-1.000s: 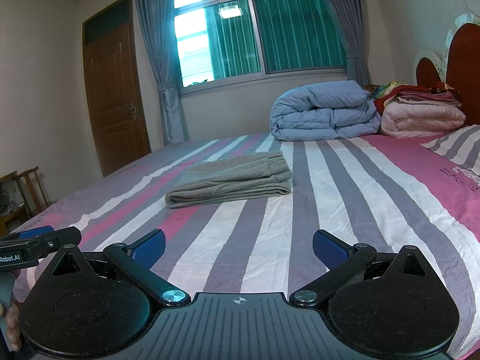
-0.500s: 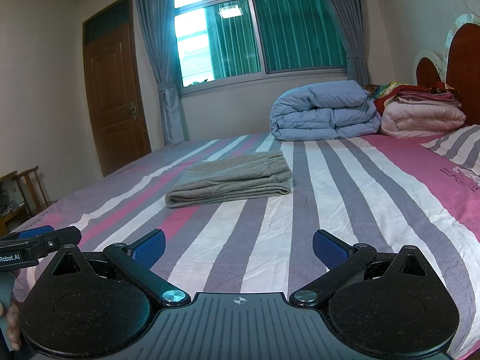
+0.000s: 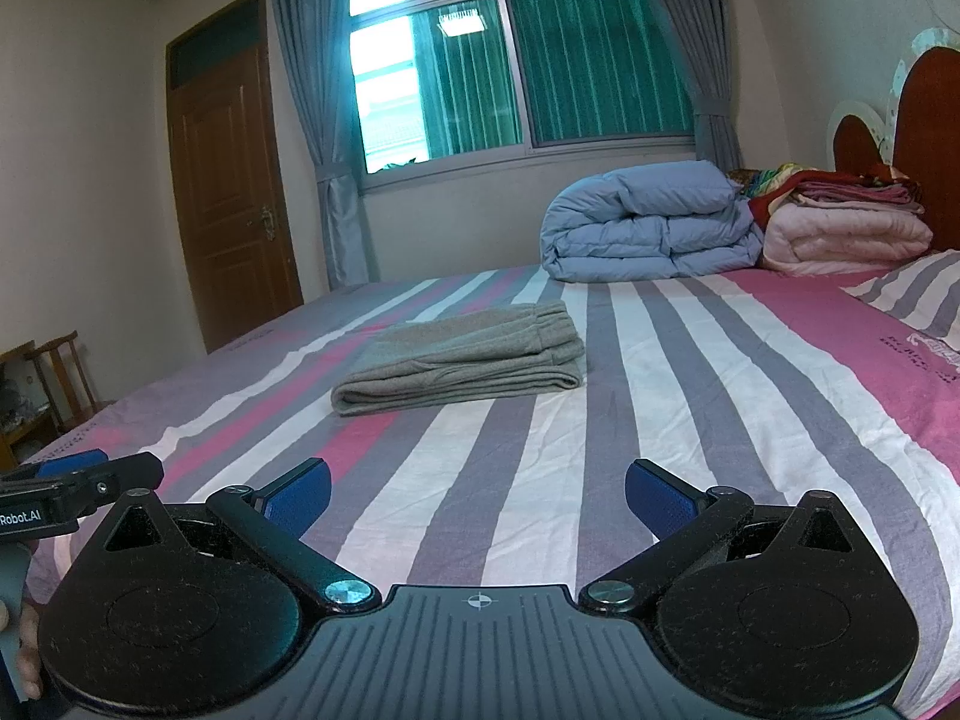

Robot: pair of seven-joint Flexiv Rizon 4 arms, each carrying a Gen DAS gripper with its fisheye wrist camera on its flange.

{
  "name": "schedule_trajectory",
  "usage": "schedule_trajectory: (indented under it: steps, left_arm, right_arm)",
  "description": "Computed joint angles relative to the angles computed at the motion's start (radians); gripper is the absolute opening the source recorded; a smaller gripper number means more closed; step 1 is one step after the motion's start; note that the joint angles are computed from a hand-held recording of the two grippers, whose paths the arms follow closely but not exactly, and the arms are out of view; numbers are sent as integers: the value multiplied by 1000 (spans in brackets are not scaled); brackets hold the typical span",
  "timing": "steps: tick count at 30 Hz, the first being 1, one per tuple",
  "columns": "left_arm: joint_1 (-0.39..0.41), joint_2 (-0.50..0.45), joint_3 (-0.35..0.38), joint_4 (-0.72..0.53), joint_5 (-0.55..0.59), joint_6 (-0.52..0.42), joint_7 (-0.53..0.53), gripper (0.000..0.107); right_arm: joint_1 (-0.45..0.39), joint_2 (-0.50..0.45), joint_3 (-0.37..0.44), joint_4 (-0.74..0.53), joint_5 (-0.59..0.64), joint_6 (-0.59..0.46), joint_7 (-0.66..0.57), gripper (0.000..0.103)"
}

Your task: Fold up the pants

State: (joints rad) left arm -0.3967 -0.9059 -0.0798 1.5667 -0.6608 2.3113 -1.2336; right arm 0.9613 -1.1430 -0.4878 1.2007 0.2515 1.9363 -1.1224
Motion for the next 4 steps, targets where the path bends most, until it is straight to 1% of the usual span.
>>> schedule_trajectory:
  steps: [4]
  left_arm:
    - [6,2,-1,3,11,-7,-5,97]
  right_arm:
    - [1,0,-1,0,1,-1,-1,103]
